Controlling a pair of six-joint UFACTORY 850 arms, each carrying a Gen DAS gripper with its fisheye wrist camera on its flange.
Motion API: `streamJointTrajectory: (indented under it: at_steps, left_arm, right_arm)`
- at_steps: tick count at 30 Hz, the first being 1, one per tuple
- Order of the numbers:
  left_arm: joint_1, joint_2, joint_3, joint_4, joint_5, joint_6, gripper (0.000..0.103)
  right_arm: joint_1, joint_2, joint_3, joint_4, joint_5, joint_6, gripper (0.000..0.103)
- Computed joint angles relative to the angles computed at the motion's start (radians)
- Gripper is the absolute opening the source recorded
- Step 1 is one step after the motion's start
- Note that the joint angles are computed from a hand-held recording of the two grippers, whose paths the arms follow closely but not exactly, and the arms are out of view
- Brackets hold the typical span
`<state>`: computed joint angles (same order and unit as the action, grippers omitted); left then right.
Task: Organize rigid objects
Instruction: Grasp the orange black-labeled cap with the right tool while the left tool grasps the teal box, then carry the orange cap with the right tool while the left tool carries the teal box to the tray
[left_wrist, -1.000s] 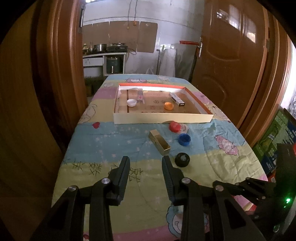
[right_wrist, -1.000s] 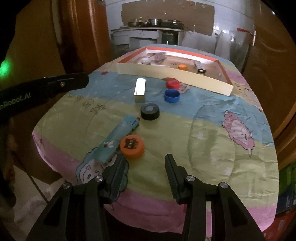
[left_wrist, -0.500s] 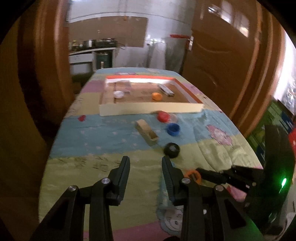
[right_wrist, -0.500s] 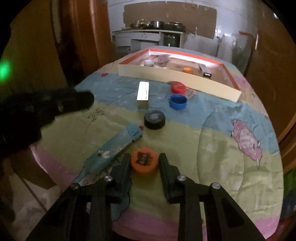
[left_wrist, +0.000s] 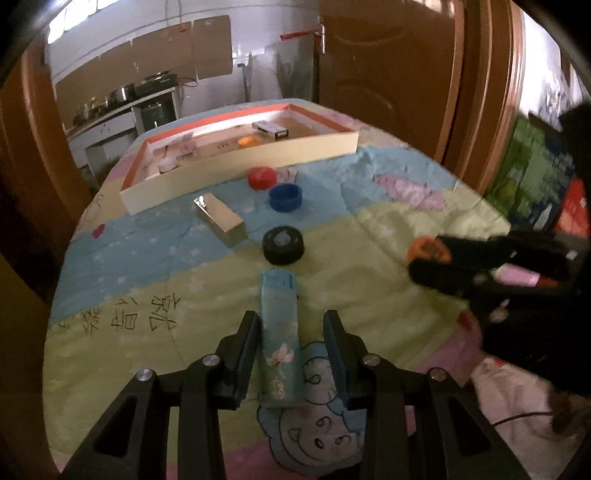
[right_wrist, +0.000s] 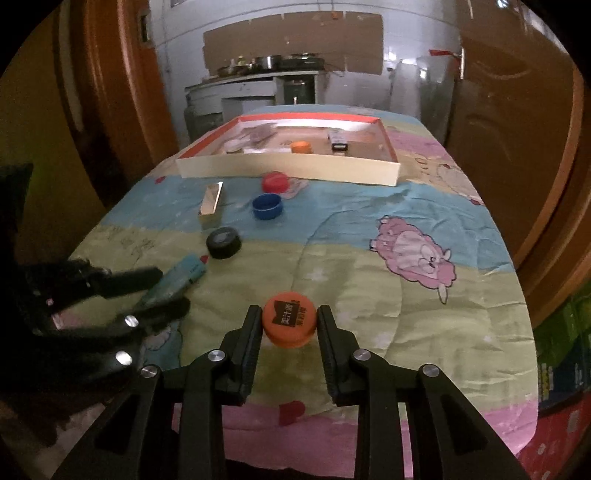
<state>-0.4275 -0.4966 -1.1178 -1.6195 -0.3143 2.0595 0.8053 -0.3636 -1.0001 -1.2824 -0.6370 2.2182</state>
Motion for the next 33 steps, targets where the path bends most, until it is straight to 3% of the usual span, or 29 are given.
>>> streamJointTrajectory:
  at_steps: [2,5,10,11,12,16,28,33]
  left_arm:
    - [0.003,-0.003,0.0,-0.021,-0.009,0.022,0.037]
    - [0.026,-0.014,-0.016,0.062,-0.057,-0.094,0.038]
    - [0.025,-0.005,0.001,-0.007,-0.043,-0.019,0.038]
    - [0.025,-0.002,0.005,-0.02,-0.041,-0.008,0.034]
    - [0.024,0.001,0.009,-0.056,-0.034,0.021,0.022]
    - [0.033,0.0,0.007,-0.056,-0.051,-0.006,0.022]
    - [0.034,0.046,0.028,-0.218,-0.042,0.111,0.022]
    - [0.033,0.055,0.004,-0.215,-0.046,0.072,0.022]
  right_arm:
    - [0.001,0.004,0.005,-0.009,0.002,0.012,0.031]
    - [0.003,0.002,0.004,-0.011,0.004,0.015,0.031]
    - [0.008,0.0,0.005,-0.017,0.01,0.026,0.031]
    - [0.009,-0.002,0.005,-0.019,0.011,0.03,0.031]
    - [0.01,-0.003,0.003,-0.019,0.013,0.03,0.031]
    - [0.011,-0.005,0.0,-0.024,0.013,0.033,0.031]
    - [0.013,0.01,0.003,-0.046,-0.004,0.064,0.031]
    - [0.008,0.013,-0.011,-0.048,-0.021,0.052,0.031]
